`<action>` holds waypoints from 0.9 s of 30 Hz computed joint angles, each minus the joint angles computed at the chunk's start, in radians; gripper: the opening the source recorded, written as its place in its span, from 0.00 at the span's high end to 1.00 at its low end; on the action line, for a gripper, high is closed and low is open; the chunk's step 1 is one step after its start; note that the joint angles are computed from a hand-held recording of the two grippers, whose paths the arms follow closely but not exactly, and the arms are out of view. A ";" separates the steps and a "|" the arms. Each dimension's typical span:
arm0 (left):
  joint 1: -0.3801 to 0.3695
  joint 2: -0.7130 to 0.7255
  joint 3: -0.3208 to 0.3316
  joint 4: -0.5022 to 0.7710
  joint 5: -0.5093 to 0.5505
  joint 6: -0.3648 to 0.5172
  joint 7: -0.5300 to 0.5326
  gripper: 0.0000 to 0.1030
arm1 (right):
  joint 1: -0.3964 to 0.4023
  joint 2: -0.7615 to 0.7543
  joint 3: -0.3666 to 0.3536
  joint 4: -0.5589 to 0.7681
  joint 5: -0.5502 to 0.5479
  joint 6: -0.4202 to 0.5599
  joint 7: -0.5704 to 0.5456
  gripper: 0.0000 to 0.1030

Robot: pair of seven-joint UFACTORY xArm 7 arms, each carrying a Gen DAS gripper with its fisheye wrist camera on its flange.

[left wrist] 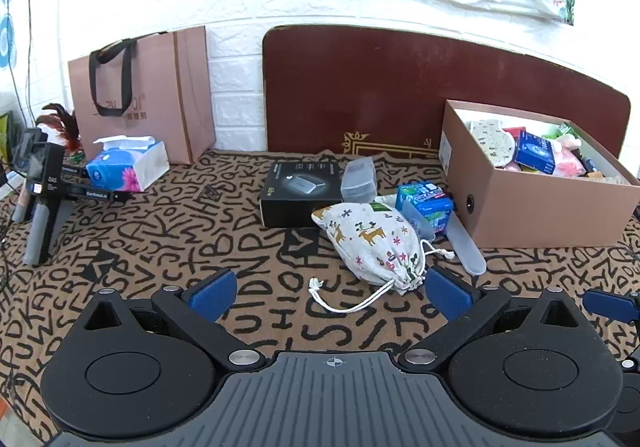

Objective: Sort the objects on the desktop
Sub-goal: 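Move the left tool toward the white deer-print drawstring bag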

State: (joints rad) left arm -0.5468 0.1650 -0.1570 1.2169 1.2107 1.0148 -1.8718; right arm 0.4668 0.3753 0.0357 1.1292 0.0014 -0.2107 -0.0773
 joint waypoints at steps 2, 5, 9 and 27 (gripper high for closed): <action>-0.001 0.000 0.000 0.001 0.001 0.002 -0.003 0.00 | -0.001 0.001 0.001 0.000 0.001 -0.002 0.000 0.00; 0.000 0.001 0.000 0.002 -0.003 0.001 -0.003 0.00 | 0.003 0.003 -0.004 0.005 0.002 0.002 -0.003 0.00; 0.004 0.001 0.002 0.001 -0.012 -0.005 -0.002 0.00 | -0.007 0.005 0.006 0.009 -0.001 0.008 -0.001 0.00; 0.026 0.008 0.017 -0.008 -0.025 -0.059 0.000 0.00 | 0.021 0.033 -0.020 0.045 -0.011 0.040 0.010 0.00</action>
State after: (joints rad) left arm -0.5206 0.1733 -0.1402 1.2091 1.1857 0.9561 -1.8714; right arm 0.4879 0.4081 0.0156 1.1739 -0.0097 -0.1708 -0.0677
